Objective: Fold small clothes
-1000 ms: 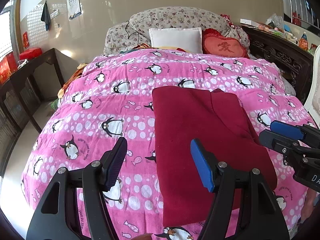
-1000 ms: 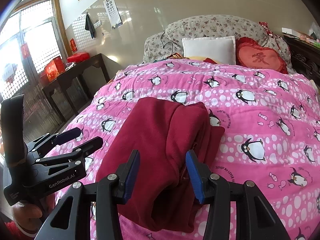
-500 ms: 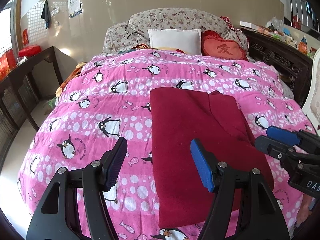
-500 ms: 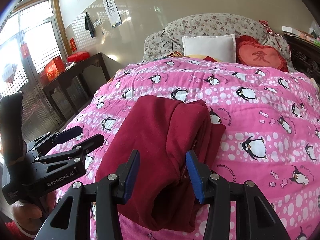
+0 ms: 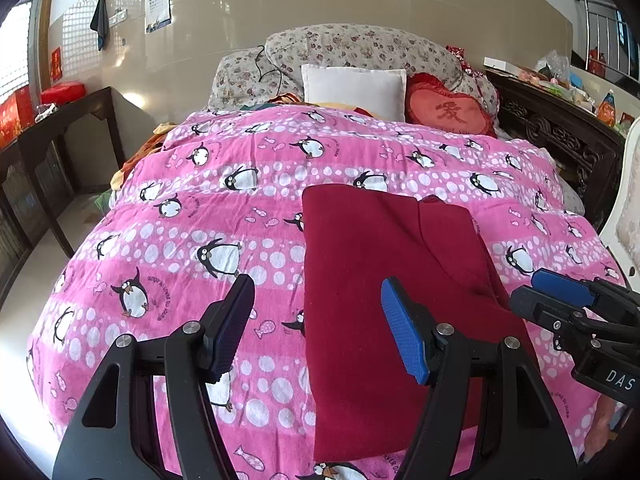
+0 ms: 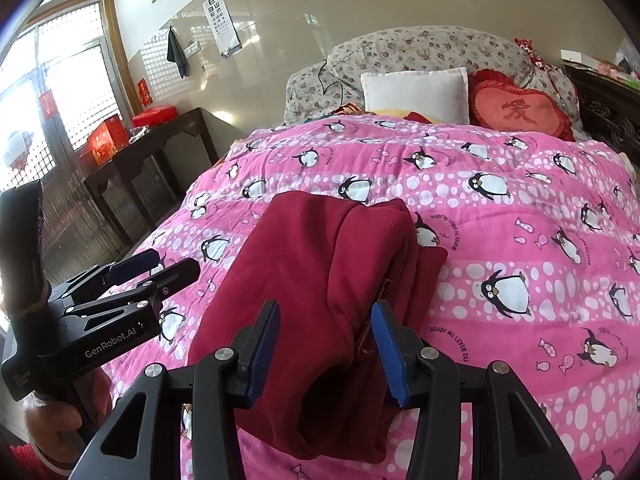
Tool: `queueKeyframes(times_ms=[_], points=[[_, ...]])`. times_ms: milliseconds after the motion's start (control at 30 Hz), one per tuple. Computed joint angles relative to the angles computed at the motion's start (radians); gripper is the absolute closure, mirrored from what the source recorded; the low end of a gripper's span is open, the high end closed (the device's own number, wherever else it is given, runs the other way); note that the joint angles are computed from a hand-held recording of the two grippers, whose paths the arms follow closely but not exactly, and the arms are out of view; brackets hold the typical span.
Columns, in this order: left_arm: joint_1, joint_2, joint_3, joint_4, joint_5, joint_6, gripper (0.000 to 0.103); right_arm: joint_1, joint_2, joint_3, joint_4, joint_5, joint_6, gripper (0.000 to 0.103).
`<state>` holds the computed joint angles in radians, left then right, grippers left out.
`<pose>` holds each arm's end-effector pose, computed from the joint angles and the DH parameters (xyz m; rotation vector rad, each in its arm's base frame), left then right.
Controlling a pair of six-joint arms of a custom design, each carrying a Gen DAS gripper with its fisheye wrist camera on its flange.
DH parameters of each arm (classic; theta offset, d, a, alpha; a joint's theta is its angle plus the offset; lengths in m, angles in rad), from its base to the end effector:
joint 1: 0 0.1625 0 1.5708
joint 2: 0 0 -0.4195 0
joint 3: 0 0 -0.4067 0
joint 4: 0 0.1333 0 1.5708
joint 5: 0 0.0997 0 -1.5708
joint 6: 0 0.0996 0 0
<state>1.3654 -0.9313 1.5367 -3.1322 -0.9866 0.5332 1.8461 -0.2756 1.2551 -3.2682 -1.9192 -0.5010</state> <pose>0.0394 -0.7336 0.3012 0.4810 2.2054 -1.0306 0.3041 -0.7112 -0.0659 0.8179 -2.4500 0.9098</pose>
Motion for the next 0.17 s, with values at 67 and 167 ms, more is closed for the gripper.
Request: queueKeyframes(times_ms=[67, 167], points=[[-0.002, 0.000, 0.002, 0.000, 0.007, -0.001, 0.037, 0.000, 0.000, 0.000, -0.003, -0.002, 0.000, 0.057], [-0.001, -0.001, 0.002, -0.001, 0.018, -0.008, 0.037, -0.001, -0.003, 0.005, -0.007, -0.002, 0.000, 0.057]])
